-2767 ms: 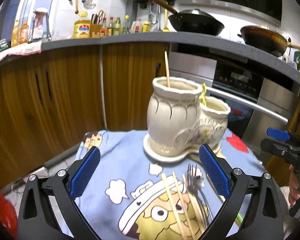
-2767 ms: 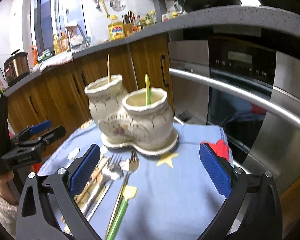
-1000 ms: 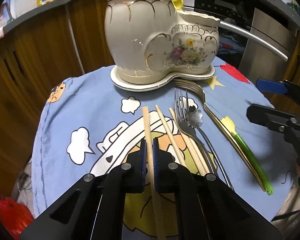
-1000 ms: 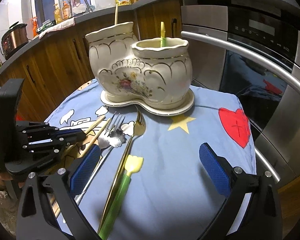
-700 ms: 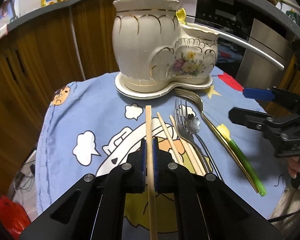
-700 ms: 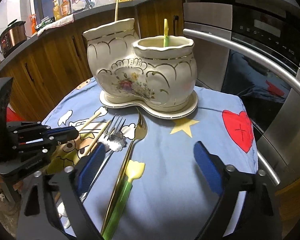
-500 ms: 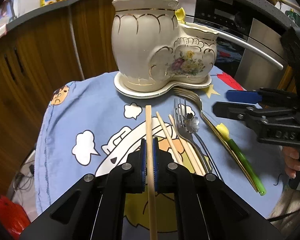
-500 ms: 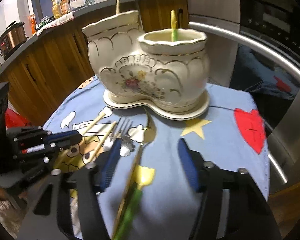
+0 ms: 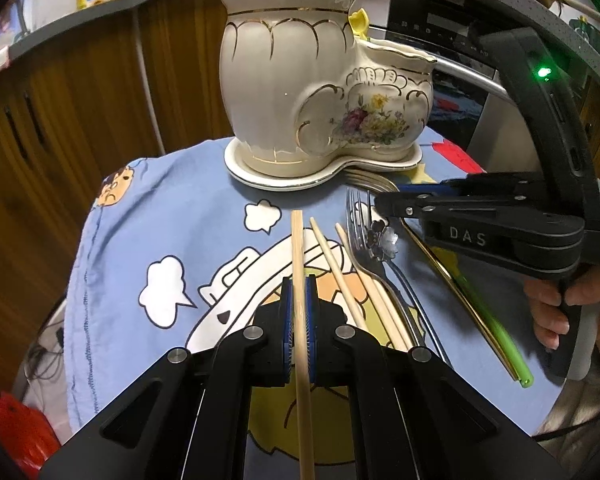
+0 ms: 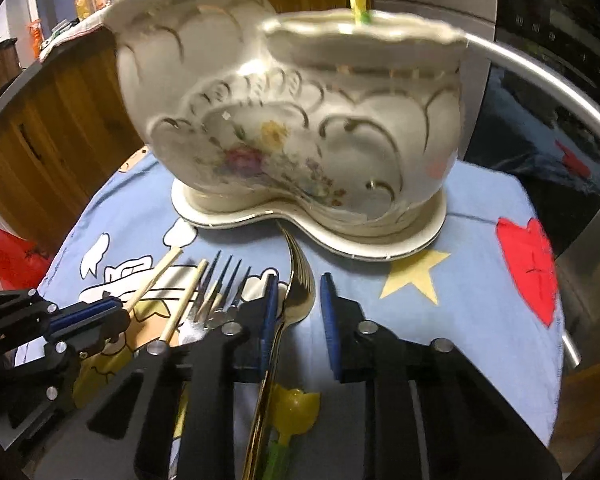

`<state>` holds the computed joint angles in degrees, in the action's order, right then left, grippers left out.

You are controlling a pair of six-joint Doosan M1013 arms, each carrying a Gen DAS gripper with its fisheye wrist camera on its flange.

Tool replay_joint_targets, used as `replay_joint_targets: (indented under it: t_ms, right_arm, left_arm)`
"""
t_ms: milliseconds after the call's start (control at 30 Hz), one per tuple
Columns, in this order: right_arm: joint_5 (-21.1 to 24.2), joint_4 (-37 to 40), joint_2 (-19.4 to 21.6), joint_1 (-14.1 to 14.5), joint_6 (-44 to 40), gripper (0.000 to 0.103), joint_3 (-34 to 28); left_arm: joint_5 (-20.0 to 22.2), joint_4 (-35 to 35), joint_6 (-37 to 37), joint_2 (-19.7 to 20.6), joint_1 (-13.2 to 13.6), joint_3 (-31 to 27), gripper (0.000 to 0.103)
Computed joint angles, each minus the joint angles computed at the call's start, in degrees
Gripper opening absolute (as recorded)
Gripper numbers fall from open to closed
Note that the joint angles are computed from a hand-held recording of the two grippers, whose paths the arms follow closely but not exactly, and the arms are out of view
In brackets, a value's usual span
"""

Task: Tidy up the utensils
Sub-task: 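Lift the chopstick with the left tool while the right tool lifts the gold fork over the holder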

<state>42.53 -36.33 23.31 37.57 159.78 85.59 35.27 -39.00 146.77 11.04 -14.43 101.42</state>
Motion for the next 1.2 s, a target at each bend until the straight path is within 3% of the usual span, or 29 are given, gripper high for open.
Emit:
replay_joint_targets:
  t_ms: [233,467,667,867,1033,1200]
  right_arm:
    - [-5.2,-3.1,-3.0,0.7,3.5,0.009,3.6]
    - [-11.1,-18.4,-8.4,2.9,14.9,0.007,9.6]
    - [-10.5,-36.3,-12.2,5.5,28.8,0.005,14.3]
    - [-9.1,-49.1,-14.0,6.1,40.3,0.003,16.4]
    - [-9.4,-56.4,-14.6,5.0,47.4,0.003,16.3]
    - [-7.8,-62.3,-14.6,3.7,51.5,0.003,14.8]
  left_arm:
    - [0.9,-4.5,4.0,-0.7,0.7,0.5,0.007]
    - [2.3,-16.7,12.7,-1.7,2.5,1.4,0.006]
    - [4.4,-28.1,21.9,-2.8,3.8,2.7,0.006]
    - [6.6,-38.1,29.2,-3.6,4.7,3.7,0.006]
    - [4.6,-49.9,39.7,-5.0,4.3,5.2,0.006]
    - [4.0,-59.2,44.5,-5.1,3.5,3.2,0.006]
